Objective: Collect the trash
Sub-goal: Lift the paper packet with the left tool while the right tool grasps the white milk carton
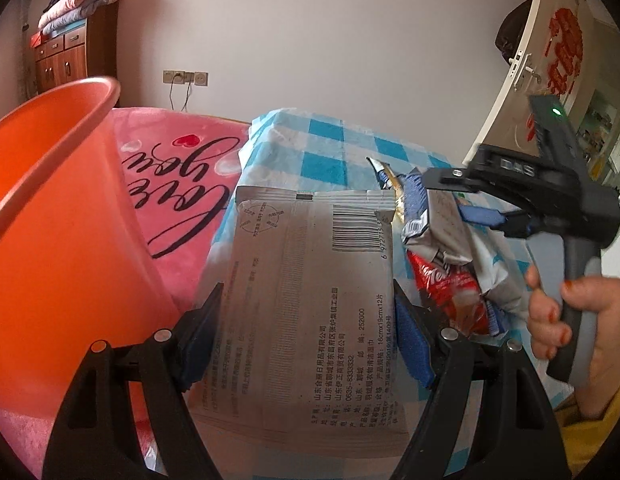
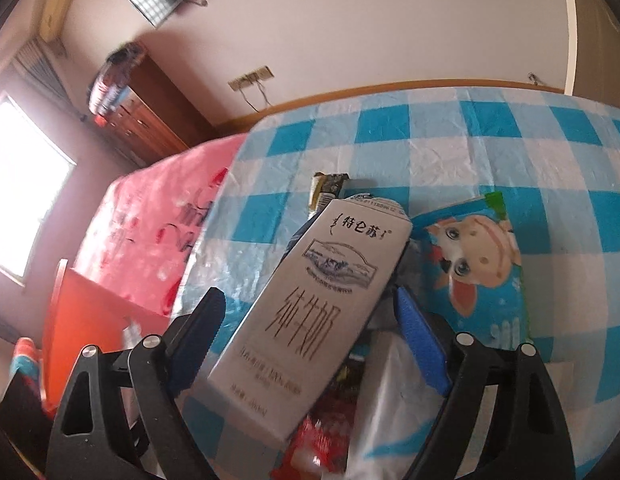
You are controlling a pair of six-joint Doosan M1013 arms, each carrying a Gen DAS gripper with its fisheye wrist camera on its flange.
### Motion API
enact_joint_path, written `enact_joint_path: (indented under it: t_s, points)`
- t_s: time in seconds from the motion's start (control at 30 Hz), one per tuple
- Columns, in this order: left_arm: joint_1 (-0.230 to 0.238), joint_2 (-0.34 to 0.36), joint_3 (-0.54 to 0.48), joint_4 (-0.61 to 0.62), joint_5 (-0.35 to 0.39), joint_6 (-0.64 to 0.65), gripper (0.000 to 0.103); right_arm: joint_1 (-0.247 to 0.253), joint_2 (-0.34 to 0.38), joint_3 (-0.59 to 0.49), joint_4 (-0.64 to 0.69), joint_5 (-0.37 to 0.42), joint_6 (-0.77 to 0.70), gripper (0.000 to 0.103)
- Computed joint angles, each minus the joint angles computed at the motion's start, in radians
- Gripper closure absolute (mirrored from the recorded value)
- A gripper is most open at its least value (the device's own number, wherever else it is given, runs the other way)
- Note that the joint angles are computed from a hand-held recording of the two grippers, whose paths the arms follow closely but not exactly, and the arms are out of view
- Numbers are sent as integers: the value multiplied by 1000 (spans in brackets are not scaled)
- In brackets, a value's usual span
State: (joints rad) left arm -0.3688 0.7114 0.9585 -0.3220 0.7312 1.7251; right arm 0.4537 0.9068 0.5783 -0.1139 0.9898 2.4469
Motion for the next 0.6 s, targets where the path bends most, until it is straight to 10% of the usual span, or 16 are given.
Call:
enact_joint_path:
  t_s: [0.23, 0.6]
  points:
    - [6, -2, 18, -21, -6, 22, 26, 18, 80, -143, -86, 139, 3, 24]
    - [14, -17, 44, -91, -20, 73, 26, 40, 5, -9, -194, 24, 62, 47]
